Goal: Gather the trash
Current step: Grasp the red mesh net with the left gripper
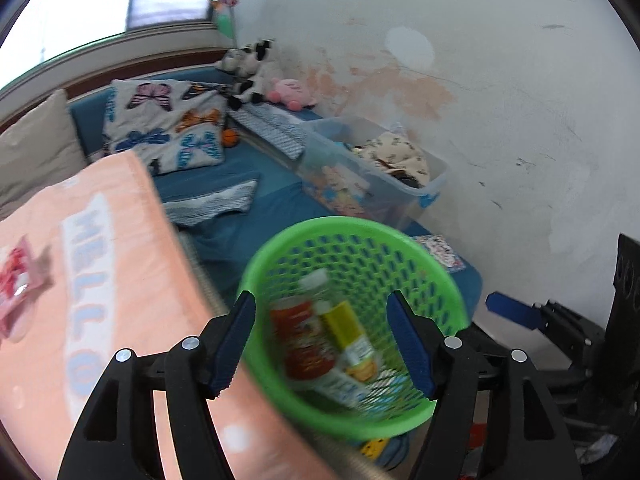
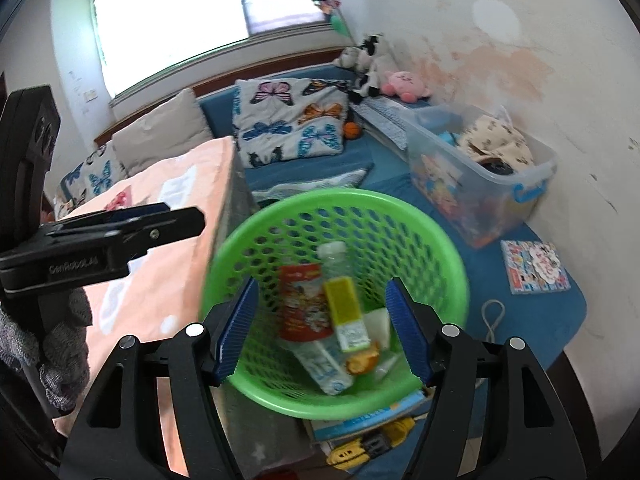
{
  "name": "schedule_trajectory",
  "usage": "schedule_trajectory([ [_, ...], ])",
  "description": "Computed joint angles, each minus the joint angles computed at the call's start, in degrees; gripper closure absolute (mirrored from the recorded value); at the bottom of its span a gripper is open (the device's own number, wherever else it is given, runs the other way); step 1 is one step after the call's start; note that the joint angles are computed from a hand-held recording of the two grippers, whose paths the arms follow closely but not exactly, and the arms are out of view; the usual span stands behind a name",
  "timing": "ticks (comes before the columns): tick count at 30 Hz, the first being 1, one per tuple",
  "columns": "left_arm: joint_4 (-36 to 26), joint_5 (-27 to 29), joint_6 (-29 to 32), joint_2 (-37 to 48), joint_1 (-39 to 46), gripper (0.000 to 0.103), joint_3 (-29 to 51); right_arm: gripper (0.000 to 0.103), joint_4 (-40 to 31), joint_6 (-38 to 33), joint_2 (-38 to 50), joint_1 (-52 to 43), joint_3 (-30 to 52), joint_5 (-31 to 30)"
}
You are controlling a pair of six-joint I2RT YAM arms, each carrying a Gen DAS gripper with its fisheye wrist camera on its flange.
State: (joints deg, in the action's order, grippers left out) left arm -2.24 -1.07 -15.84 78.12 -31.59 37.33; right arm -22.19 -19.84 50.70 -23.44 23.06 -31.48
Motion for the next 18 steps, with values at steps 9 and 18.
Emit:
schedule_trajectory([
  [9, -11.14, 0.61, 7.76, -17.88, 15.23, 0.036, -7.28, 0.033, 3.50, 13.59, -0.29, 24.43, 2.65, 10.50],
  [18, -18.03, 13.52, 23.62, -23.51, 48.91, 0.031, -7.89, 0.033, 10.24, 22.65, 12.36, 45.56, 11.24, 20.35],
])
